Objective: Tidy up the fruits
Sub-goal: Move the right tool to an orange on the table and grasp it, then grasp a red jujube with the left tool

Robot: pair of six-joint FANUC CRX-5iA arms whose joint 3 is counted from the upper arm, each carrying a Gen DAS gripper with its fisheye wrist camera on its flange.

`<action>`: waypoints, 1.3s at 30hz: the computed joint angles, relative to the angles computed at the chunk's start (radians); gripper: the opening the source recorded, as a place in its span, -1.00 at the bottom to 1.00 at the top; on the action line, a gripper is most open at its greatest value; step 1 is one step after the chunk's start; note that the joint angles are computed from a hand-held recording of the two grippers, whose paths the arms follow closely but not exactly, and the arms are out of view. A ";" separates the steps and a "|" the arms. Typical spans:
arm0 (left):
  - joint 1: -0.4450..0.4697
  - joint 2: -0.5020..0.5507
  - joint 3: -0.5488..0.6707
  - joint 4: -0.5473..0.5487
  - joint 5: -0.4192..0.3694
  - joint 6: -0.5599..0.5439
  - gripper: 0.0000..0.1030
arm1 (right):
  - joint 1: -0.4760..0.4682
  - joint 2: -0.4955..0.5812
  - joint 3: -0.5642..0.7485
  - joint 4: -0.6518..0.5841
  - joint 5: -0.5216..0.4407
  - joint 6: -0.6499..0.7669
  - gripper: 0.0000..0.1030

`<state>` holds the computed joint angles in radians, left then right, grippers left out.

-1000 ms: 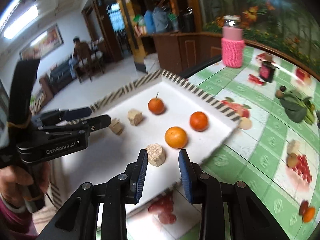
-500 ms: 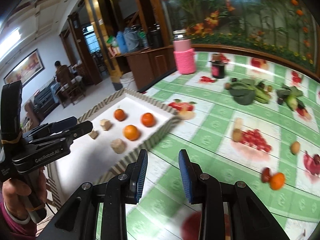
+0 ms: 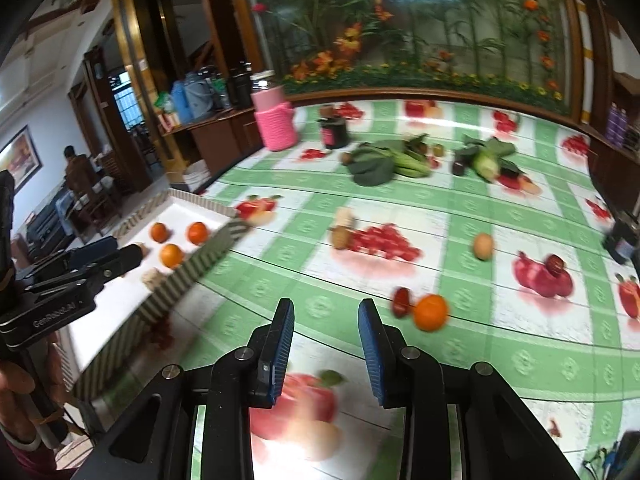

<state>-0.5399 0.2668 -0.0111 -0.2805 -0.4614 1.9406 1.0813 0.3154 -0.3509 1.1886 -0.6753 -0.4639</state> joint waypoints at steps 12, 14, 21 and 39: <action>-0.032 0.072 0.058 0.091 -0.010 -0.108 0.16 | -0.012 -0.052 -0.094 -0.043 -0.031 -0.040 -0.36; -0.034 0.084 0.062 0.112 -0.007 -0.130 0.16 | -0.018 -0.055 -0.103 -0.057 -0.024 -0.041 -0.36; -0.042 0.129 0.094 0.170 -0.020 -0.190 0.16 | -0.053 -0.033 -0.080 -0.127 0.007 0.051 -0.36; -0.070 0.255 0.221 0.280 -0.093 -0.297 0.15 | -0.185 -0.042 -0.158 0.112 0.202 -0.109 -0.41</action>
<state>-0.6102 0.5221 0.2103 -0.0003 -0.5541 1.6434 0.8961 0.2731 -0.5092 1.3010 -0.4734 -0.5725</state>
